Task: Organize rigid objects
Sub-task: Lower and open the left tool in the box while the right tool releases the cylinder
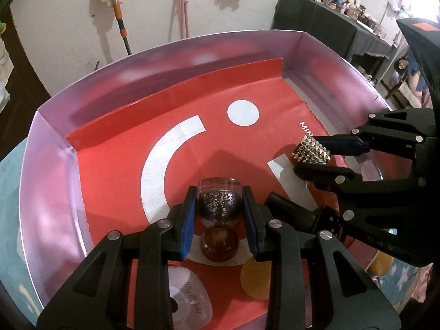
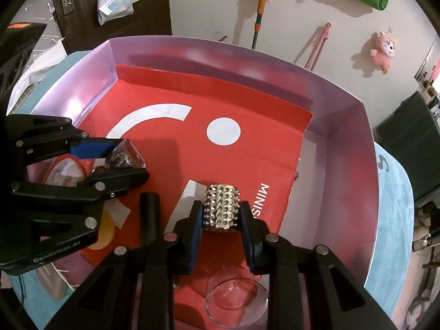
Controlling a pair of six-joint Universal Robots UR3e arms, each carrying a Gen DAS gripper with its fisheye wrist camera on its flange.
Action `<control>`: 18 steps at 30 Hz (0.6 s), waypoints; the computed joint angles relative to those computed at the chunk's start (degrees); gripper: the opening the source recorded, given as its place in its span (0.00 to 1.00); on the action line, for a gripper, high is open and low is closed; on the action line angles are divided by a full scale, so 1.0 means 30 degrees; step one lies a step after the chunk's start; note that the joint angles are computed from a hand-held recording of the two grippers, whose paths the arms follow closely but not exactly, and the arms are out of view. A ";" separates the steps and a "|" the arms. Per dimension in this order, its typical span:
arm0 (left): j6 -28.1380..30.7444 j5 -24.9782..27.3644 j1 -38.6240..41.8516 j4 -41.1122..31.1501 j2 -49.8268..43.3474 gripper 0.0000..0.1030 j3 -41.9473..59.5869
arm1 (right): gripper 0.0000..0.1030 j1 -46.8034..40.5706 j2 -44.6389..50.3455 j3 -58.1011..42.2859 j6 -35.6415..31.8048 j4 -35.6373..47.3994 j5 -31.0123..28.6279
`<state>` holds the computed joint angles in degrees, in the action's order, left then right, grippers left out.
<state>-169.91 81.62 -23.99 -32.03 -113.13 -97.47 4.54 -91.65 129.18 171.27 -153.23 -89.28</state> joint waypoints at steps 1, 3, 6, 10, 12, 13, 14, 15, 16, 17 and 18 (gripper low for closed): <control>0.0006 -0.0105 0.0060 0.0026 -0.0014 0.29 -0.0011 | 0.28 0.0031 0.0042 -0.0034 -0.0007 -0.0004 -0.0039; 0.0065 -0.0150 0.0108 0.0060 0.0006 0.29 -0.0067 | 0.28 0.0035 0.0093 -0.0092 -0.0024 0.0028 -0.0047; 0.0198 -0.0346 0.0291 0.0180 0.0197 0.29 -0.0415 | 0.29 0.0030 0.0110 -0.0178 -0.0013 0.0128 -0.0040; 0.0212 -0.0529 0.0465 0.0147 0.0235 0.29 -0.0459 | 0.33 0.0011 0.0101 -0.0201 -0.0053 0.0159 -0.0050; 0.0215 -0.0655 0.0568 0.0080 0.0222 0.29 -0.0418 | 0.33 0.0004 0.0102 -0.0224 -0.0067 0.0203 -0.0027; 0.0208 -0.0824 0.0653 0.0196 0.0271 0.29 -0.0499 | 0.34 0.0007 0.0099 -0.0229 -0.0064 0.0199 -0.0035; 0.0271 -0.0944 0.0746 0.0378 0.0342 0.29 -0.0660 | 0.35 0.0015 0.0097 -0.0211 -0.0055 0.0169 -0.0059; 0.0289 -0.1055 0.0800 0.0540 0.0434 0.29 -0.0759 | 0.35 0.0015 0.0097 -0.0211 -0.0055 0.0169 -0.0059; 0.0278 -0.1078 0.0795 0.0554 0.0482 0.29 -0.0743 | 0.35 0.0006 0.0091 -0.0216 -0.0078 0.0185 -0.0035; 0.0269 -0.1097 0.0802 0.0495 0.0494 0.29 -0.0662 | 0.35 0.0006 0.0091 -0.0216 -0.0078 0.0185 -0.0035; 0.0244 -0.1130 0.0810 0.0487 0.0518 0.29 -0.0639 | 0.35 0.0002 0.0101 -0.0207 -0.0065 0.0164 -0.0027</control>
<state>-169.18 78.23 -21.56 -30.57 -111.58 -99.39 4.55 -91.34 128.55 171.08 -152.74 -89.36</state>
